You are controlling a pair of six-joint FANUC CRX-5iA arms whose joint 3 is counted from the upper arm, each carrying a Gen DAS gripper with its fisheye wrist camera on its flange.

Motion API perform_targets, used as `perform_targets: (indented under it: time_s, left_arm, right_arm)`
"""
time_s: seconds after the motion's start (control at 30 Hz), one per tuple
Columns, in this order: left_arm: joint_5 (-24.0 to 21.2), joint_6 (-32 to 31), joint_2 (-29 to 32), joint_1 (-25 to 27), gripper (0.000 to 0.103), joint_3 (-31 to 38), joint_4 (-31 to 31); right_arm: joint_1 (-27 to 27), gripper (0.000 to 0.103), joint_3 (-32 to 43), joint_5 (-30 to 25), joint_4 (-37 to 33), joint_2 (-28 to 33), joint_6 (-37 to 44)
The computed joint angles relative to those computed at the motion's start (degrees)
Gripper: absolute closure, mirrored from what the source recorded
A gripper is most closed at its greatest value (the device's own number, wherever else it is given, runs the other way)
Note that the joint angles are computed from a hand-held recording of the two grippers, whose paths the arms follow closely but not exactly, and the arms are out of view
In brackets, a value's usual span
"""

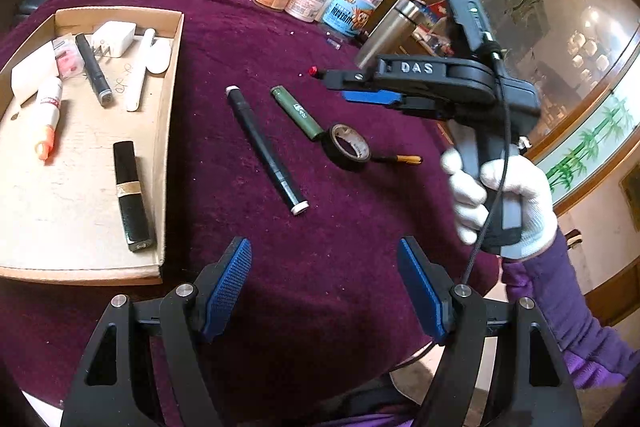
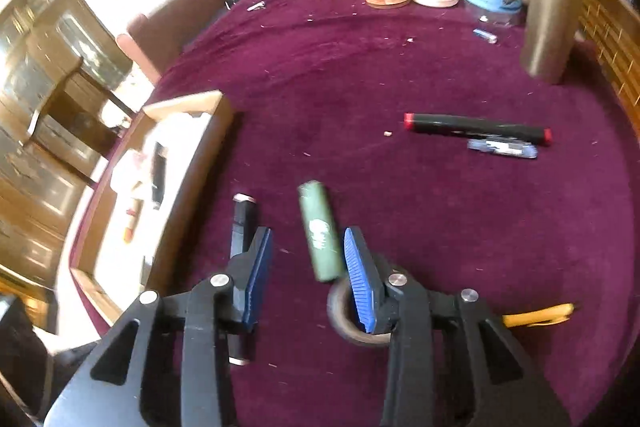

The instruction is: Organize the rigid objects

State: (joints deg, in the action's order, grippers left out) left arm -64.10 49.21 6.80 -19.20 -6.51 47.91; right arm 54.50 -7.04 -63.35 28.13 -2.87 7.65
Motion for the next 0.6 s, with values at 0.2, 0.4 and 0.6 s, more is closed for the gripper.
perform_targets:
  time_s: [0.2, 0.4, 0.6]
  left_arm:
    - [2.8, 6.2, 4.9, -4.1, 0.033, 6.6, -6.0]
    - [4.5, 19.2, 13.4, -7.6, 0.040, 19.4, -18.4]
    - [5.8, 19.9, 13.9, -9.1, 0.074, 21.2, -24.0]
  right_arm:
    - [-0.1, 0.068, -4.6, 3.9, 2.6, -1.9, -4.3]
    - [0.7, 0.068, -6.0, 3.7, 5.1, -2.4, -6.3]
    - [0.1, 0.068, -5.0, 4.4, 3.7, -1.2, -2.6]
